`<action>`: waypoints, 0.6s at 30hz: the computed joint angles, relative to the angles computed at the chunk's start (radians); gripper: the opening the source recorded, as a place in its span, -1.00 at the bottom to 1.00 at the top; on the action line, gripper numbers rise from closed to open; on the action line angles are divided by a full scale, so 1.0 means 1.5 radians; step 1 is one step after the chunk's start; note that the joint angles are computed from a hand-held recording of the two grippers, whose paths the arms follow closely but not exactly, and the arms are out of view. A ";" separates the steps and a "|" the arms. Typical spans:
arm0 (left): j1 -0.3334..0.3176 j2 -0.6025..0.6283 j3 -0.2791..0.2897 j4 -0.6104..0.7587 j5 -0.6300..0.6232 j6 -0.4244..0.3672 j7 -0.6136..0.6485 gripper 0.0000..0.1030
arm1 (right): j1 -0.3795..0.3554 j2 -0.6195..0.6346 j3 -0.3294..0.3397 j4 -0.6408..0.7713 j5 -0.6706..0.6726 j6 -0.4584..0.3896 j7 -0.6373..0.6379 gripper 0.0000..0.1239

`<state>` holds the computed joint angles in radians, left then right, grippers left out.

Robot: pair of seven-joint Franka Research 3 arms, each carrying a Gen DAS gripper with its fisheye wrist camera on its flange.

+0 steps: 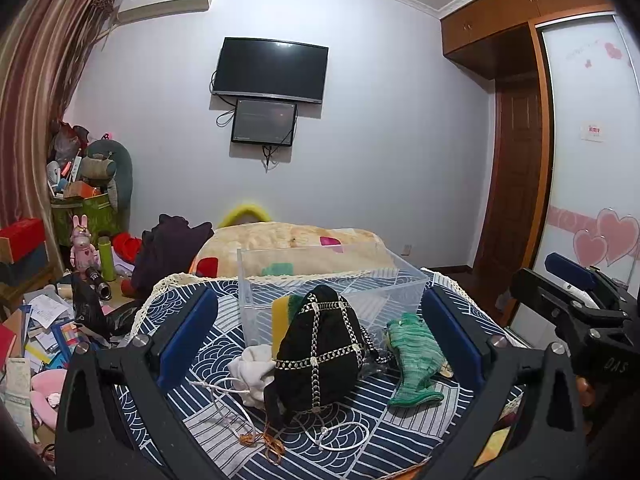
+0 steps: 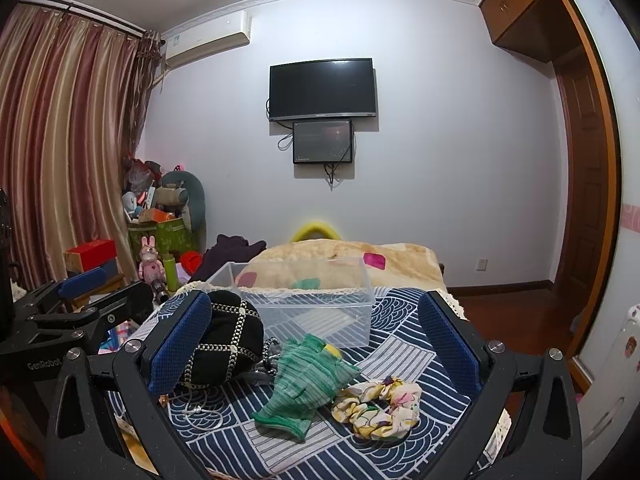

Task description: Organize soft objects

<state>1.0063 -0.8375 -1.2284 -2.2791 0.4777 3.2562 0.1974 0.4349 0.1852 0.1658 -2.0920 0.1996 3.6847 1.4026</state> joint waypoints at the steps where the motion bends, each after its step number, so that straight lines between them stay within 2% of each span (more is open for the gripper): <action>1: 0.000 0.000 0.000 -0.001 0.000 0.001 0.000 1.00 | 0.000 0.001 0.000 0.001 -0.001 0.000 0.000 0.66; 14: 0.006 0.002 -0.006 0.000 -0.003 0.009 0.003 1.00 | -0.011 -0.001 0.004 -0.004 -0.027 0.001 0.022 0.66; 18: 0.007 0.011 -0.010 -0.004 -0.009 0.023 0.002 1.00 | -0.024 0.000 0.010 -0.003 -0.060 -0.004 0.054 0.66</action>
